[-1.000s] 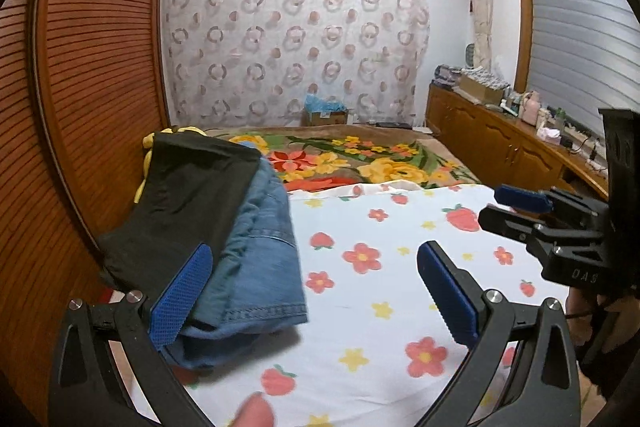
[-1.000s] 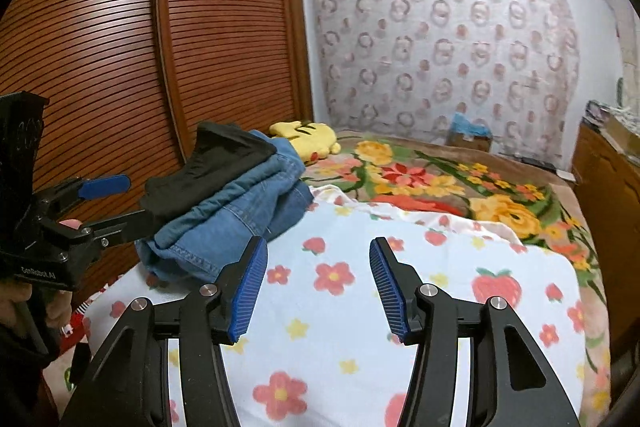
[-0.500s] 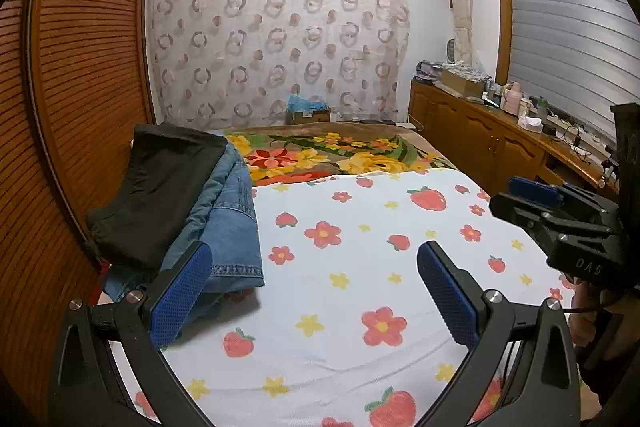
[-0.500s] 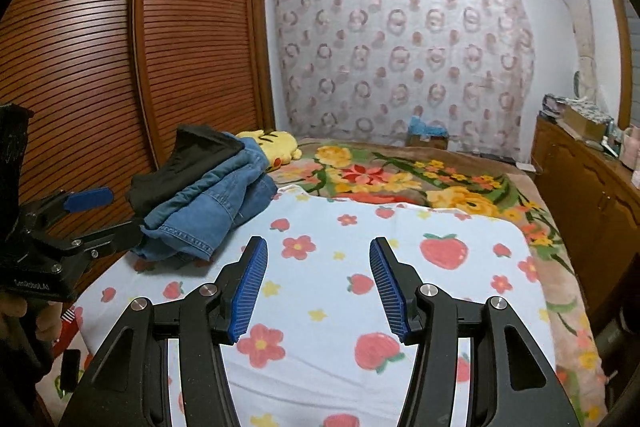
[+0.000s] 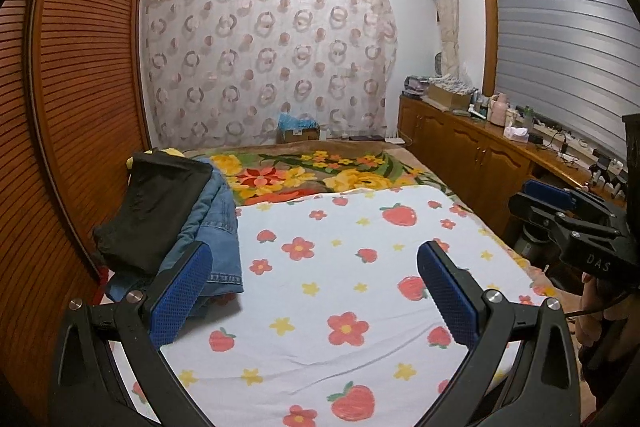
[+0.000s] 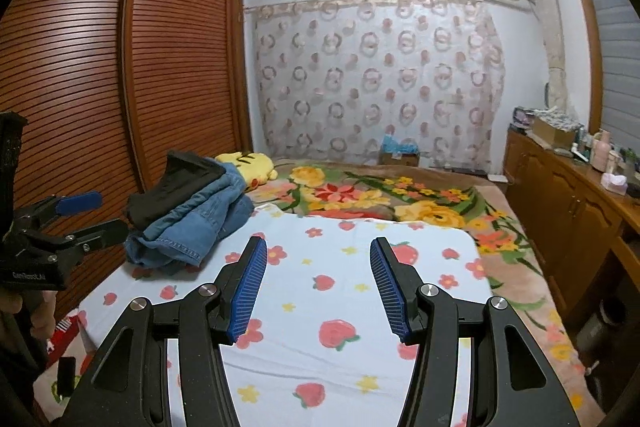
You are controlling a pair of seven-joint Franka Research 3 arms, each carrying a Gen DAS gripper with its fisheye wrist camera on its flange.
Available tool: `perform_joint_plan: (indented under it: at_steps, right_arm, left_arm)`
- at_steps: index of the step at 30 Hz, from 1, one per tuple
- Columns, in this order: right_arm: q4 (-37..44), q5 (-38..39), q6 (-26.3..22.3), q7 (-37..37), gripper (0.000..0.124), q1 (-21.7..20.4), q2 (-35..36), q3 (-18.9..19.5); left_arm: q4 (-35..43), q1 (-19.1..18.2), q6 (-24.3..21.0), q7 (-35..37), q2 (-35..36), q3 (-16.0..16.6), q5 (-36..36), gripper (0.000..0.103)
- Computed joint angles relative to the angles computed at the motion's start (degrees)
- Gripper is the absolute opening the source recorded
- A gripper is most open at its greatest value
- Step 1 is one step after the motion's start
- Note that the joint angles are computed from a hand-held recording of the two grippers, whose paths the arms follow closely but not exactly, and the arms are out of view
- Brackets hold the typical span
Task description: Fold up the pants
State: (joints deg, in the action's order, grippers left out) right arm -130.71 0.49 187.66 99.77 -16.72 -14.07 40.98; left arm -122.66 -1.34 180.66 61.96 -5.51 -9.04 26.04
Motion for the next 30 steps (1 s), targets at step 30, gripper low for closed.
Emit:
perform_joint_plan:
  at_steps: [30]
  right_arm:
    - [-6.3, 7.7, 2.5, -1.9, 0.063, 1.2, -5.3, 0.6]
  left_arm:
    - [-3.2, 7.0, 1.0, -17.5, -3.6, -5.1, 16.5, 0.103]
